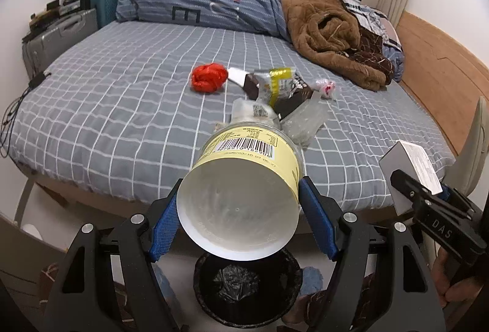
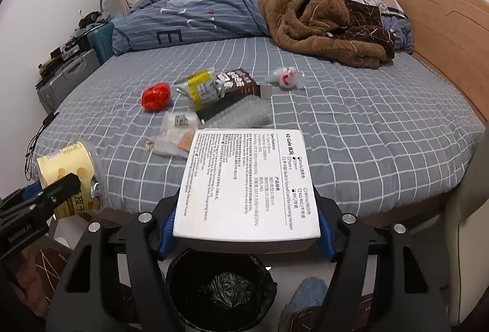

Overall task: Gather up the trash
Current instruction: 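Carry the cup and the white box down toward the black trash bin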

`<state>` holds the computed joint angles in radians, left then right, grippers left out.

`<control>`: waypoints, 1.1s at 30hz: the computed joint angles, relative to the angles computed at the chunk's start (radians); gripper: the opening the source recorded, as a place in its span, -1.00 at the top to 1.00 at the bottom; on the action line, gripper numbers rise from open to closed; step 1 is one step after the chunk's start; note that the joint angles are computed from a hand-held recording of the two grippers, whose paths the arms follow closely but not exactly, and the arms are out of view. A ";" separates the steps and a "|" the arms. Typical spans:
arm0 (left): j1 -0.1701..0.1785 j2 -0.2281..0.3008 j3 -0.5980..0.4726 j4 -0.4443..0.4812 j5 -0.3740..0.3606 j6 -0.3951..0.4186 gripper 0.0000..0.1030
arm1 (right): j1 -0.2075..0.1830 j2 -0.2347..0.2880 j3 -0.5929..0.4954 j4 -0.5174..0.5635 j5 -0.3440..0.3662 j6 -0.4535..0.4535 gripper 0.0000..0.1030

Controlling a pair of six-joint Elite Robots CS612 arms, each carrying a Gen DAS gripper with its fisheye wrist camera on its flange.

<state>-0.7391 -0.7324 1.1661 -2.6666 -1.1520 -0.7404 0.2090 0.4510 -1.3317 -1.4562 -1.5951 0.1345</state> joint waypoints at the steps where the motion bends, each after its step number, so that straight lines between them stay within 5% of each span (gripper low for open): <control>1: 0.000 -0.002 0.004 0.005 -0.004 -0.004 -0.39 | 0.001 0.002 -0.002 0.008 -0.001 0.000 -0.29; 12: -0.008 0.001 0.058 0.022 -0.053 -0.037 -0.39 | 0.006 0.048 -0.035 0.090 0.014 0.027 -0.29; 33: 0.005 0.092 0.038 0.145 -0.121 -0.086 -0.39 | 0.008 0.109 -0.019 0.231 0.047 0.023 -0.29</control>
<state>-0.7340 -0.6405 1.2041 -2.5217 -1.2732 -0.8262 0.2171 0.5597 -1.3511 -1.2250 -1.5483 0.1573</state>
